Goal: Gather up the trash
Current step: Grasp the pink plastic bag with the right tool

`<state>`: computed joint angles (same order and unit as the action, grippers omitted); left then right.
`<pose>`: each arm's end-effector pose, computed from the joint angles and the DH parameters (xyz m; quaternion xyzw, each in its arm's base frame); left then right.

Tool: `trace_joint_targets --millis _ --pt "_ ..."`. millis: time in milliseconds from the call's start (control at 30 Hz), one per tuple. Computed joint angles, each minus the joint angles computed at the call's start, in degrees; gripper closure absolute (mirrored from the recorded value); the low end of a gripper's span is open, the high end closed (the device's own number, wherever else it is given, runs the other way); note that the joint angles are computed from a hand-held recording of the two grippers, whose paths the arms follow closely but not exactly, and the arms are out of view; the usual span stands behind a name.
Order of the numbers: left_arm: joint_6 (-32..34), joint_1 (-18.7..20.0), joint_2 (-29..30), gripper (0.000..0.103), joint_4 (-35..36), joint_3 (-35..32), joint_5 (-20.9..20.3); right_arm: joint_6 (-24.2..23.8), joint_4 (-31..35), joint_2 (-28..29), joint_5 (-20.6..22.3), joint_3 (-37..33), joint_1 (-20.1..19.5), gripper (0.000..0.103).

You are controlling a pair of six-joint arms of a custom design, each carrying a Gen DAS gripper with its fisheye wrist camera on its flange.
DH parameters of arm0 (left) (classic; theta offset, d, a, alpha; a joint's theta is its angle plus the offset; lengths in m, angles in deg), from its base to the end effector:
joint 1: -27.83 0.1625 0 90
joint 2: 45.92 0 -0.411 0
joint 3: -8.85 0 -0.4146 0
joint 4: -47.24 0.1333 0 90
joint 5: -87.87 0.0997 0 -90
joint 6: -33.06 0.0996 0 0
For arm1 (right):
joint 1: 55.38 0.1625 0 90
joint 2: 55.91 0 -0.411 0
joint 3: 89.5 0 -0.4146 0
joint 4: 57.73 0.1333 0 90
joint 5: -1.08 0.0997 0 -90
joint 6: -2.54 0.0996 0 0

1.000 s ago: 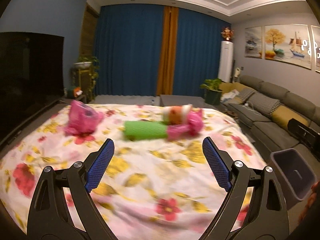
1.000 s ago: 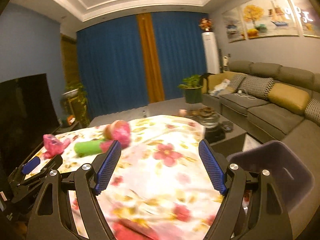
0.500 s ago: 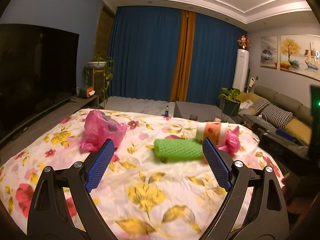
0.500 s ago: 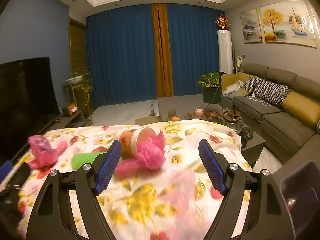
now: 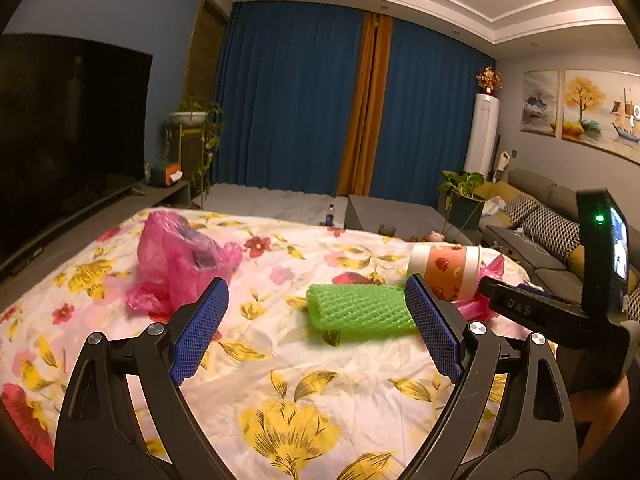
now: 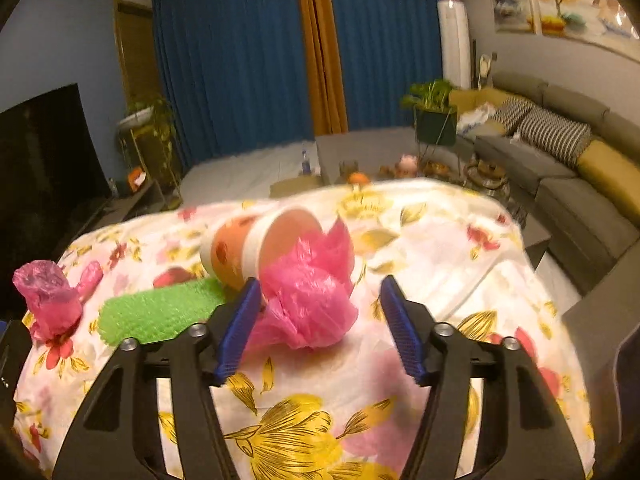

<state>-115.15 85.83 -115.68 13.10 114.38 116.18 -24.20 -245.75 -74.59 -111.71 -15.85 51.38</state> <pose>-0.0897 -0.5606 0.2048 0.0219 0.7115 -0.5991 0.3666 0.3107 -0.7032 -0.0444 0.2706 -0.8739 0.3423 0.2144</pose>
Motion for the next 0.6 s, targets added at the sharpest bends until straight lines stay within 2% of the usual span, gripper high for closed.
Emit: trace_joint_targets --millis 67,200,367,500,600 --pt "-0.5 0.17 0.24 0.015 0.59 -0.17 0.05 0.54 2.14 0.06 0.01 -0.38 -0.16 0.061" --pt "-1.1 0.28 0.01 0.015 1.38 -0.05 0.66 0.78 2.07 -0.65 1.15 0.99 -0.25 0.067" --pt "-1.69 0.44 0.36 0.015 2.82 -0.78 0.65 1.38 -0.2 -3.41 2.99 5.38 -0.39 0.068" --pt "-1.68 0.7 1.42 0.015 4.44 -2.1 0.75 0.71 -5.03 -6.44 5.04 10.71 -0.71 0.068" --pt "-4.6 1.4 2.69 0.015 8.55 -4.38 1.39 0.23 -8.5 -8.35 6.74 14.26 -1.07 0.068"
